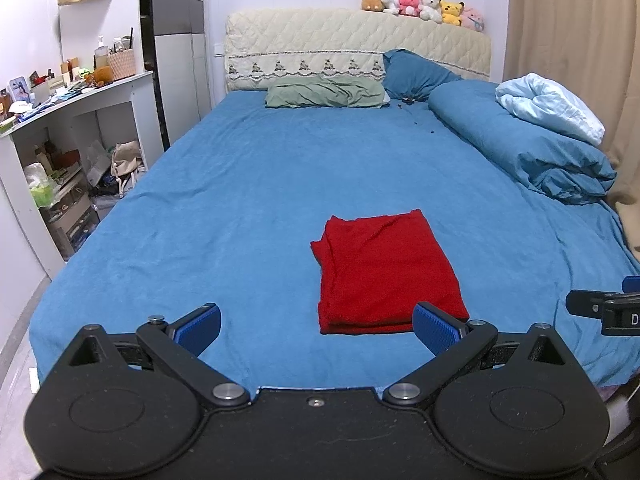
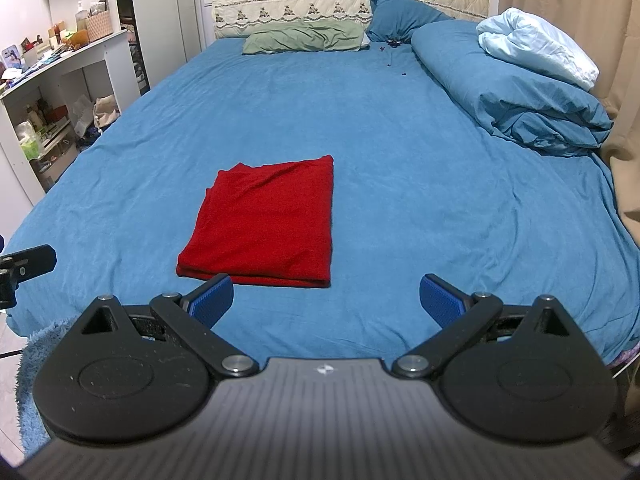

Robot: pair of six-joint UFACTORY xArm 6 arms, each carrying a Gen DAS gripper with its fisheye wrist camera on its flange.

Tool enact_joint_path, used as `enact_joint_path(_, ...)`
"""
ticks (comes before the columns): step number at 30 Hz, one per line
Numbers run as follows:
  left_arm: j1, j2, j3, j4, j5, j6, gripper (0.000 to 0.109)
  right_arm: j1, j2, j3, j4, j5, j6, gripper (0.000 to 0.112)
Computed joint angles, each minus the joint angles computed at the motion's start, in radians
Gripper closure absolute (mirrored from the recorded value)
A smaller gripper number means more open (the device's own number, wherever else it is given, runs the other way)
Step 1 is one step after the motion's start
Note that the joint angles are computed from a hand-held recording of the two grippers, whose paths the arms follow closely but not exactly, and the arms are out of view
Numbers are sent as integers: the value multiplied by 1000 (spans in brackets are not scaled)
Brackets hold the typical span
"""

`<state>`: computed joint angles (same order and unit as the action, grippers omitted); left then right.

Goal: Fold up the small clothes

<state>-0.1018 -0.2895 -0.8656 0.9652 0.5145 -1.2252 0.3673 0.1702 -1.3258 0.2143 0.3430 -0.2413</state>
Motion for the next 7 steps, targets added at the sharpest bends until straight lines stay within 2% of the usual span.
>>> enact_joint_path(7, 11, -6, 9, 79, -22, -66, 6, 1, 2, -2, -5, 2, 9, 9)
